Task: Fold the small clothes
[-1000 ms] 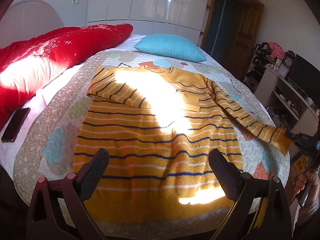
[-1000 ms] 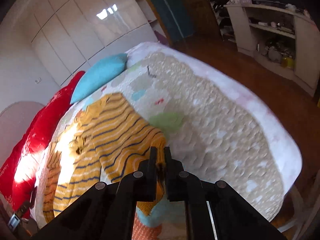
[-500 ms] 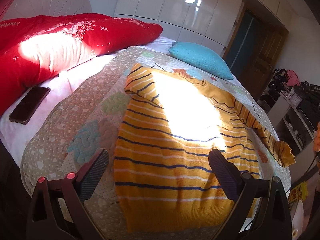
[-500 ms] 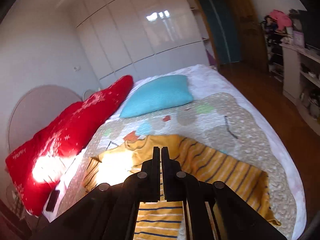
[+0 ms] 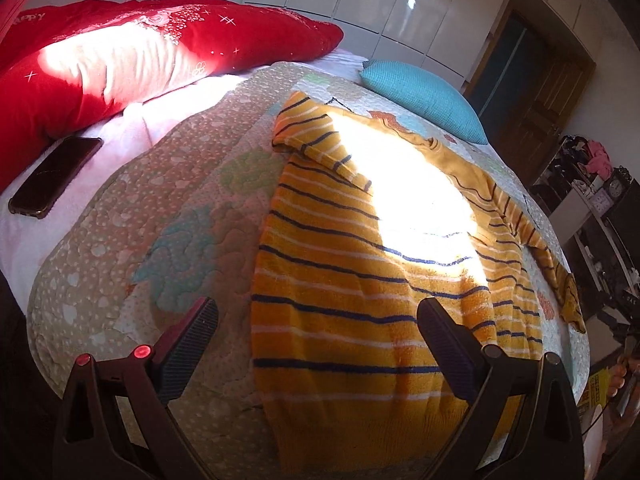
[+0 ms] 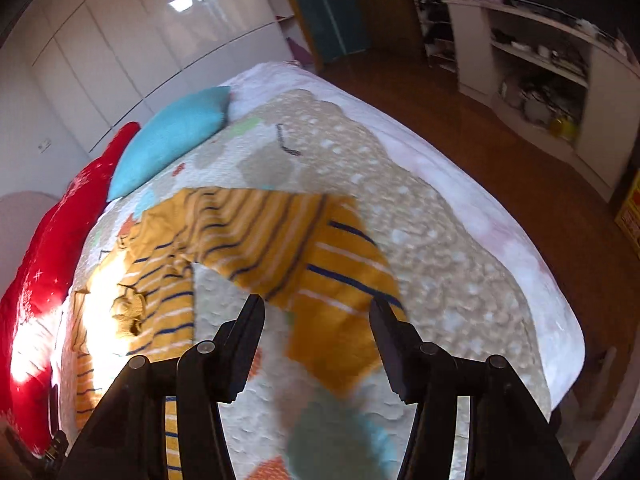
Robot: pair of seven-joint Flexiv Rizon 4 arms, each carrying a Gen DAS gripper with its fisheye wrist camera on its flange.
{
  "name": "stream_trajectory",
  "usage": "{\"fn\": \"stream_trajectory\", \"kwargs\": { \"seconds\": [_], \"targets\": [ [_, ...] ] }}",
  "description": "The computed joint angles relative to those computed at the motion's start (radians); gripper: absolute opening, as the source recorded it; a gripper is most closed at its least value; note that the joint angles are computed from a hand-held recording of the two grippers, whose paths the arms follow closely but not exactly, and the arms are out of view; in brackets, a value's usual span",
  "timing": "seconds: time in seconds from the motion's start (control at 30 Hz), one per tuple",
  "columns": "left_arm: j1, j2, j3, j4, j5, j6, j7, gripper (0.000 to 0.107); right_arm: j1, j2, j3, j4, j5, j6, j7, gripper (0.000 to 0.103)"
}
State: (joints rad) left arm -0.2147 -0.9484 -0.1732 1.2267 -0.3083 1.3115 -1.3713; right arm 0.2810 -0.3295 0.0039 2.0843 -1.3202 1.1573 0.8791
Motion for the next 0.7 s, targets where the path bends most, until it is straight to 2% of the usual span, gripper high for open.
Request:
{"fn": "stream_trajectory", "kwargs": {
  "seconds": [0.03, 0.1, 0.17, 0.27, 0.43, 0.57, 0.6, 0.63, 0.67, 0.7],
  "targets": [
    [-0.007, -0.004, 0.000, -0.008, 0.005, -0.011, 0.005, 0.099, 0.000, 0.014, 0.002, 0.031, -0.008, -0.008, 0.024, 0.069],
    [-0.022, -0.010, 0.002, -0.025, 0.015, -0.030, 0.015, 0.099, 0.000, 0.027, 0.010, 0.063, -0.026, -0.024, 0.027, 0.072],
    [-0.041, -0.013, 0.012, -0.042, 0.028, -0.052, 0.021, 0.099, 0.003, 0.022, 0.023, 0.061, -0.034, -0.034, -0.036, 0.072],
    [-0.061, -0.015, 0.021, -0.053, 0.042, -0.066, 0.026, 0.099, 0.041, -0.014, 0.050, 0.008, 0.041, -0.097, -0.264, 0.075],
    [-0.085, -0.018, 0.043, -0.072, 0.061, -0.105, 0.016, 0.099, 0.146, -0.103, 0.057, -0.112, 0.172, -0.284, -0.638, 0.075],
    [-0.092, -0.015, 0.051, -0.073, 0.076, -0.109, 0.013, 0.099, 0.227, -0.164, 0.033, -0.191, 0.233, -0.478, -0.811, 0.074],
    [-0.094, -0.014, 0.053, -0.072, 0.079, -0.108, 0.013, 0.099, 0.233, -0.170, 0.025, -0.195, 0.234, -0.496, -0.816, 0.067],
    [-0.095, -0.012, 0.055, -0.072, 0.082, -0.107, 0.011, 0.099, 0.231, -0.171, 0.018, -0.192, 0.231, -0.493, -0.810, 0.052],
    [-0.096, -0.012, 0.056, -0.071, 0.084, -0.107, 0.009, 0.099, 0.220, -0.170, 0.014, -0.186, 0.229, -0.469, -0.801, 0.044],
    [-0.097, -0.011, 0.057, -0.072, 0.085, -0.111, 0.006, 0.099, 0.206, -0.167, 0.012, -0.178, 0.229, -0.436, -0.789, 0.026]
  ]
}}
